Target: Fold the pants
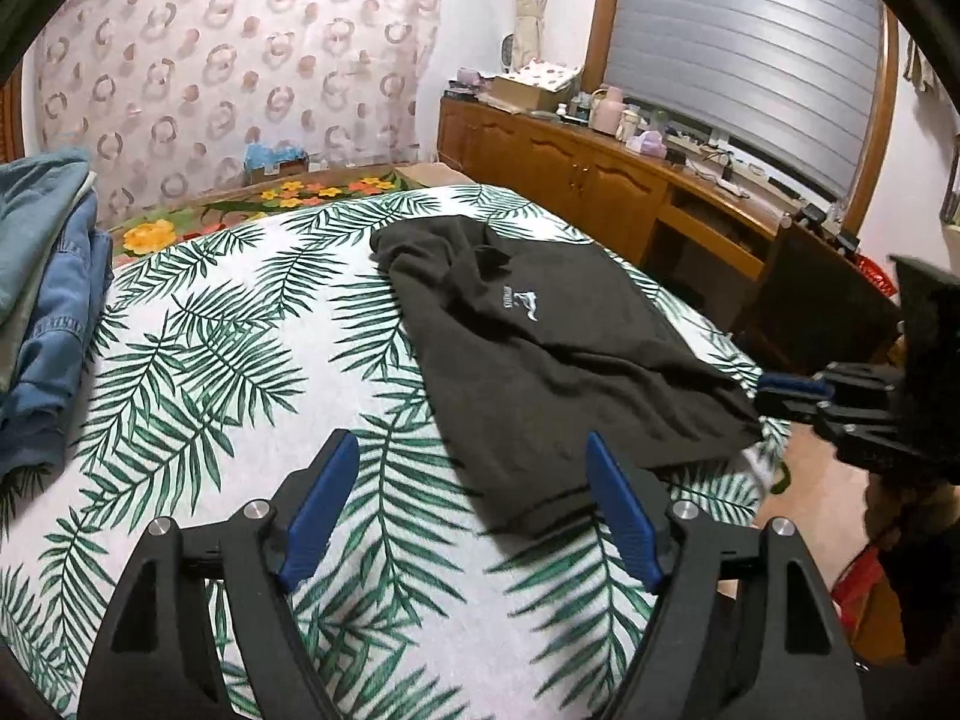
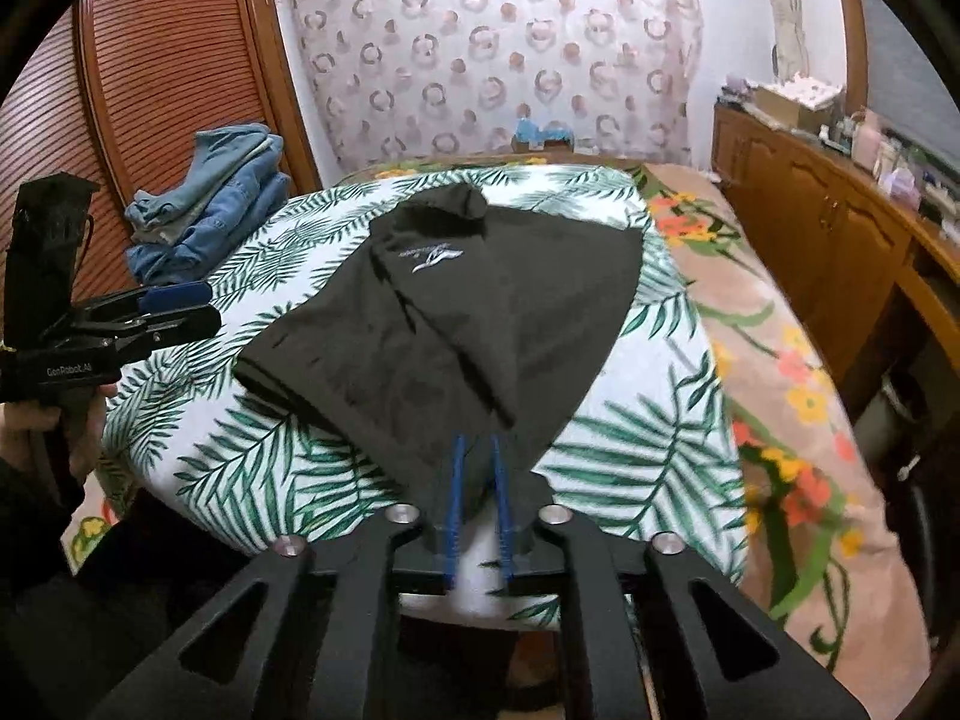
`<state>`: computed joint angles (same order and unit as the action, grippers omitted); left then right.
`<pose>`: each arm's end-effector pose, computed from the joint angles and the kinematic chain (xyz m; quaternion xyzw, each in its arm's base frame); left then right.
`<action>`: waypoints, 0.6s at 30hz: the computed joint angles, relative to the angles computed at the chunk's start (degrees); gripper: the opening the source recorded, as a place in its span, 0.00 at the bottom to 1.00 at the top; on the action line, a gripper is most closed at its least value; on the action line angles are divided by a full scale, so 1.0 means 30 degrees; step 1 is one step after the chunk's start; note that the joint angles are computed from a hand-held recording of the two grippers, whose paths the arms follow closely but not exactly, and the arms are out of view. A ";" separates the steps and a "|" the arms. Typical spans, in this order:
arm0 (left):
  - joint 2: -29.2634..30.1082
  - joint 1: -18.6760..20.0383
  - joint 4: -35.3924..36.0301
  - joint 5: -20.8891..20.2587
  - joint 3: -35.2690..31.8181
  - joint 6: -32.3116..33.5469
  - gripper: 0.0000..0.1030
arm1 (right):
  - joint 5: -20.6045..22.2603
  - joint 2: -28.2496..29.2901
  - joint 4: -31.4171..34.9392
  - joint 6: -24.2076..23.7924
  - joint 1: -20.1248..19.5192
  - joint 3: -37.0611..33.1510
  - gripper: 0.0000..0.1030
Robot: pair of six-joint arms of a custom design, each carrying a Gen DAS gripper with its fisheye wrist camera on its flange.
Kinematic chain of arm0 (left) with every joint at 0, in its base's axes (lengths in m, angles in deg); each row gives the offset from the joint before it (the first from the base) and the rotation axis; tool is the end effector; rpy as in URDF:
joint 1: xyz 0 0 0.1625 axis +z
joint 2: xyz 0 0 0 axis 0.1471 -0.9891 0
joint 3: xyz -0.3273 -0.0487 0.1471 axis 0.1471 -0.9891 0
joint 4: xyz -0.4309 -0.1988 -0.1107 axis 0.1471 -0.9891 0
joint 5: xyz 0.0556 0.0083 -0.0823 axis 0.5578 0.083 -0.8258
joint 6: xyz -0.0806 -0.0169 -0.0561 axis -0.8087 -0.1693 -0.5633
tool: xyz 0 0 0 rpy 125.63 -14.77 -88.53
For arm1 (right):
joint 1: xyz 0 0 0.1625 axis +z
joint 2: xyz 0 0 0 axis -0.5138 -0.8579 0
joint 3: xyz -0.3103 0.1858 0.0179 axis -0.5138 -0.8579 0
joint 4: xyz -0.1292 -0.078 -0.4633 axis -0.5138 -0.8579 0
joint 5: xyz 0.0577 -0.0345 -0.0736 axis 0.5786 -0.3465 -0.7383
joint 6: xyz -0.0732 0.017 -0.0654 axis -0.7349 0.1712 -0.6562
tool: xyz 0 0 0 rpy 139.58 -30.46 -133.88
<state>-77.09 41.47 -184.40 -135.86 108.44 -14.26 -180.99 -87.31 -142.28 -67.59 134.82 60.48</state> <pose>-0.0957 -0.4230 0.1687 0.2422 0.8778 -0.3313 0.2472 0.2037 -0.3709 0.1253 0.3714 -0.8663 0.2819 0.1792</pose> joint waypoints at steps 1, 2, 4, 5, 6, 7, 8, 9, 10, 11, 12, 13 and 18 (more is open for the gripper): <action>0.0384 0.0109 -0.0131 0.0063 -0.0192 0.0053 0.76 | -0.0005 0.0010 -0.0098 -0.0068 0.0033 -0.0071 0.21; 0.0700 0.0236 -0.0207 0.0042 -0.0372 0.0104 0.76 | 0.0001 0.0057 -0.0182 -0.0120 0.0061 -0.0176 0.22; 0.1446 0.0566 -0.0399 0.0105 -0.0779 0.0255 0.76 | -0.0035 0.0293 -0.0374 -0.0231 0.0164 -0.0458 0.24; 0.1676 0.0669 -0.0537 0.0161 -0.0883 0.0322 0.76 | -0.0040 0.0488 -0.0491 -0.0309 0.0252 -0.0648 0.24; 0.1922 0.0787 -0.0641 0.0268 -0.1014 0.0343 0.76 | -0.0031 0.0720 -0.0528 -0.0379 0.0348 -0.0881 0.25; 0.2189 0.0947 -0.0812 0.0361 -0.1165 0.0367 0.76 | -0.0018 0.0955 -0.0425 -0.0425 0.0447 -0.1165 0.25; 0.2276 0.0968 -0.0858 0.0410 -0.1218 0.0320 0.76 | -0.0035 0.1286 -0.0378 -0.0481 0.0573 -0.1487 0.25; 0.2434 0.1101 -0.1021 0.0452 -0.1314 0.0325 0.76 | -0.0046 0.1661 -0.0414 -0.0552 0.0702 -0.1812 0.26; 0.2511 0.1168 -0.1138 0.0476 -0.1354 0.0347 0.76 | -0.0024 0.2035 -0.0417 -0.0614 0.0782 -0.2137 0.26; 0.2512 0.1218 -0.1198 0.0536 -0.1360 0.0342 0.76 | -0.0054 0.2428 -0.0358 -0.0612 0.0913 -0.2493 0.26; 0.2573 0.1267 -0.1270 0.0608 -0.1386 0.0338 0.76 | -0.0032 0.2812 -0.0333 -0.0620 0.1007 -0.2801 0.26; 0.2640 0.1322 -0.1421 0.0670 -0.1405 0.0430 0.76 | -0.0013 0.3268 -0.0279 -0.0582 0.1135 -0.3171 0.26; 0.2692 0.1429 -0.1766 0.0879 -0.1394 0.0714 0.76 | -0.0114 0.5342 0.0017 -0.0712 0.1564 -0.4860 0.26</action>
<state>-69.01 45.76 -189.70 -133.22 104.25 -12.12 -181.33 -71.28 -142.23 -69.73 139.51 45.90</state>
